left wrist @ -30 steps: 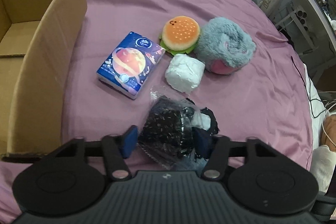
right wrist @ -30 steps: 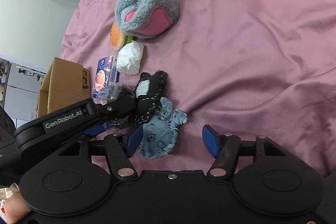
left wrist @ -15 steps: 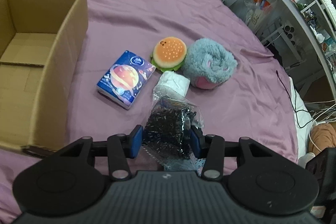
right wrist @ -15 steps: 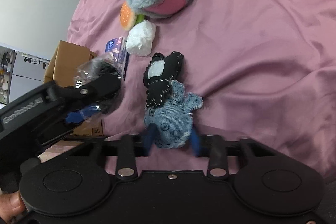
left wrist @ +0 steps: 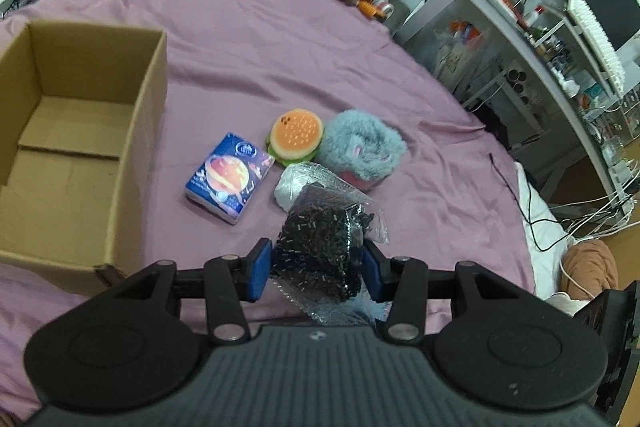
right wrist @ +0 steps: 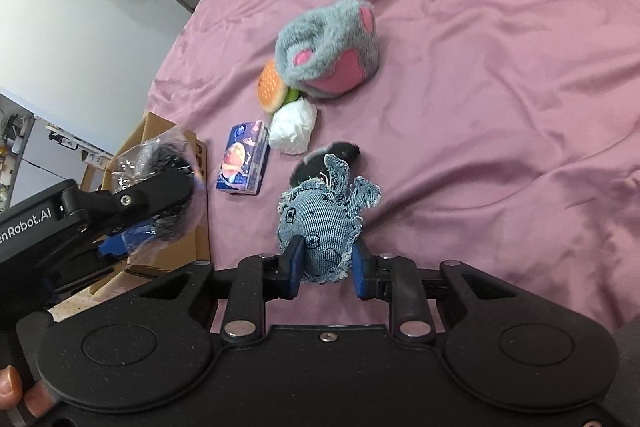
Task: Organize soft objects
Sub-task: 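Carry the sequin bag and denim plush into the box and open both tools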
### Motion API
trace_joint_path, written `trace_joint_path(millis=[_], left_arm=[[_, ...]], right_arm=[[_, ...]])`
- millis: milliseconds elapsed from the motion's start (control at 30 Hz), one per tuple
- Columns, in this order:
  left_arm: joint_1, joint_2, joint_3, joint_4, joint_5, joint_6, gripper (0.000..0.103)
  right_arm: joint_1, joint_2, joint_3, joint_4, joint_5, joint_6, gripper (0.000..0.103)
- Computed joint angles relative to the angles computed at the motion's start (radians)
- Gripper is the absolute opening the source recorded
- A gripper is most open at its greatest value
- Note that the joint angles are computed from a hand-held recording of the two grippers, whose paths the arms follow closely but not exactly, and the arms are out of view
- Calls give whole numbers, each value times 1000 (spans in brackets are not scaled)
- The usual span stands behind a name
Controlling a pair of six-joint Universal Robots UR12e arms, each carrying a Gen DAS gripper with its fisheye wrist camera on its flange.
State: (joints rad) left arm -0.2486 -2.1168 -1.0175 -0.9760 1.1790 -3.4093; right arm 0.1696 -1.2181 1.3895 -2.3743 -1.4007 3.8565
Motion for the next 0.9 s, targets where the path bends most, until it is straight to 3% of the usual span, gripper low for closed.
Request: trace_joint_path(millis=[500, 900], left_arm=[[21, 59, -73, 150, 56, 29, 46], [64, 68, -90, 210, 47, -4, 46]], right_arm=[[63, 18, -88, -16, -173, -41, 24], [101, 75, -187, -45, -205, -90, 24]])
